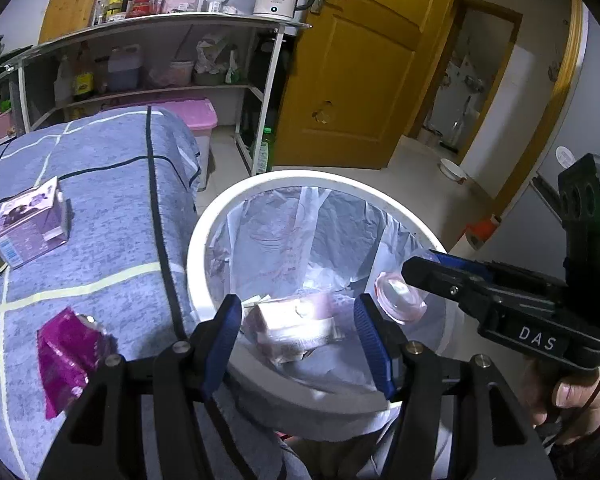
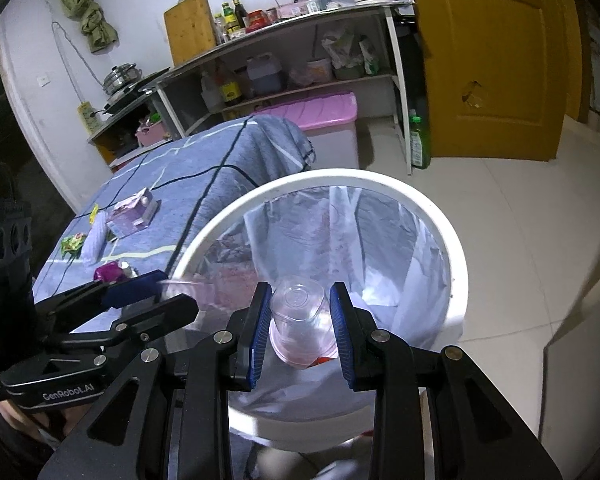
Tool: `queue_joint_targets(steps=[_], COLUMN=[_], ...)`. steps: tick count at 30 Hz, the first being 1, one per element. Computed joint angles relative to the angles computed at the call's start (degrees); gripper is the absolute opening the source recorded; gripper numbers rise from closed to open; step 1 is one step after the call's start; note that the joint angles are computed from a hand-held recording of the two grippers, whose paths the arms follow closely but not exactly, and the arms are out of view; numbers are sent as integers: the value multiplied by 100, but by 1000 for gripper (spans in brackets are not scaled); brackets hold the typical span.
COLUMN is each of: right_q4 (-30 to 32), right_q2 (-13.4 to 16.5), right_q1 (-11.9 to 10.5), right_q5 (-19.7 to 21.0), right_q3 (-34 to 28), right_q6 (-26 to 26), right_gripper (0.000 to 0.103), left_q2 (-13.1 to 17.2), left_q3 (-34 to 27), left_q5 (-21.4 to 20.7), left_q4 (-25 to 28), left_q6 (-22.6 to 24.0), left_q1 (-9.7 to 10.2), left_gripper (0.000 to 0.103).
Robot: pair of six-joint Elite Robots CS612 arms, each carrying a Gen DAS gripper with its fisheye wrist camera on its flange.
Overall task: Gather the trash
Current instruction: 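Carry the carton and cup over the bin and open both tools, then move both tools back to the magenta wrapper and purple milk box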
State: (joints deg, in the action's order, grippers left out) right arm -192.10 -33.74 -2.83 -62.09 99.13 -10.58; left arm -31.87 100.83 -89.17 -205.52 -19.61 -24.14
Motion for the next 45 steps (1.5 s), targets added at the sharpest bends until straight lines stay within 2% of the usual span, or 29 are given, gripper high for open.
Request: queue_joint_targets(steps=[9,21,26,32,39,45], right_q4=[17,-188,-337,-493,-494,-519], right_q2=[23,-59,-106,-153,-166,-162], right_q1=[11,37,37,70,122,148], right_q5=[-108,-99,2,153,158,226], right_q3=[-35,80,174,278,288,292], right_q6=[-18,-79,-70,-110,-184,-222], right_gripper=[31,31,32,39,40,40], left_q2=[-4,-122,-195,-261,-290,-297], left_q3=[8,311,523,726,878,994], left_q5=[-41,114,290,496,658,1026], left_q4=[-62,-478,-741,-954,-1096,-1146], left_q6=[11,-70,-115,-179,-286,-429], left_q1=[12,27,26,50,100,132], left_gripper=[60,60,60,60,60,60])
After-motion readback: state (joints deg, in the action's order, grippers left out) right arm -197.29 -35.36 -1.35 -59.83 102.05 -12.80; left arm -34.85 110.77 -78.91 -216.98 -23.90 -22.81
